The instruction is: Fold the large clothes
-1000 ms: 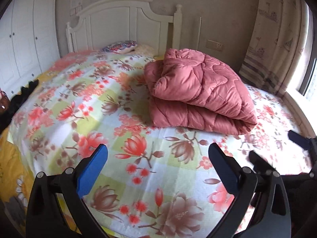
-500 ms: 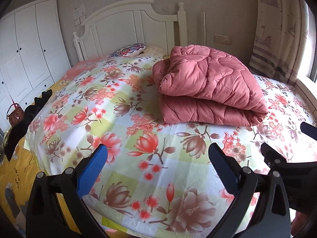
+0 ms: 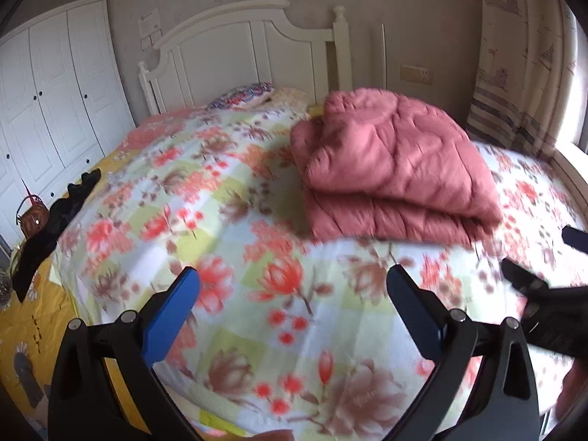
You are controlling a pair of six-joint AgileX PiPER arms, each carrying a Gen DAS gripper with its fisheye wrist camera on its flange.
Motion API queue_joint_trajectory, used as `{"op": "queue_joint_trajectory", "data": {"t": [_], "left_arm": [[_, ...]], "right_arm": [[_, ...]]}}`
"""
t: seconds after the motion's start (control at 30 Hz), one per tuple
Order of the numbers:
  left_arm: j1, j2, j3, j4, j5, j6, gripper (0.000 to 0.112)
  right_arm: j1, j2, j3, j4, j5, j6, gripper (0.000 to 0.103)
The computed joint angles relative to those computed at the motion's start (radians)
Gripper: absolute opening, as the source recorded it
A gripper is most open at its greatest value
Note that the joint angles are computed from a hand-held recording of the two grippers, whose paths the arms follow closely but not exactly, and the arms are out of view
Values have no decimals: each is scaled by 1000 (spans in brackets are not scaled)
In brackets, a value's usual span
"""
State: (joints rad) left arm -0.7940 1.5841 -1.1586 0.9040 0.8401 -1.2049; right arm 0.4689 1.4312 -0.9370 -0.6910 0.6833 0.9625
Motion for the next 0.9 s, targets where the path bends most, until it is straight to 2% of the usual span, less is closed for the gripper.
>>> {"op": "queue_joint_trajectory", "data": {"t": [0.07,0.17,0.37,0.5,0.53,0.6,0.63,0.67,0.73,0.8,0.9], "left_arm": [[20,31,-78,-2,30,60,101],[38,67,-169,22,56,95,101],[106,114,-250,-55,31,180,101],[125,126,-234,-87,1,211,101],[125,131,-231,-86,-1,212,101],[134,141,-230,-96,-7,220,101],[145,144,-227,-110,-19,228,101],[153,147,-228,-125,-27,240,101],[165,160,-246,-149,-32,266,101],[179,175,-297,-172,-30,306,101],[198,197,-415,-176,-9,348,101]], "right_arm": [[-62,21,-81,35,23,-73,99],[-153,110,-251,197,32,-309,99],[-225,364,-613,449,107,-631,99],[-253,567,-879,600,218,-763,99],[-253,642,-969,627,271,-790,99],[-225,734,-1066,562,329,-762,99],[-187,776,-1092,469,352,-723,99],[-145,803,-1094,371,360,-679,99],[-109,803,-1060,291,335,-619,99],[-109,796,-1055,297,335,-618,99],[-149,758,-1031,397,311,-693,99]]}}
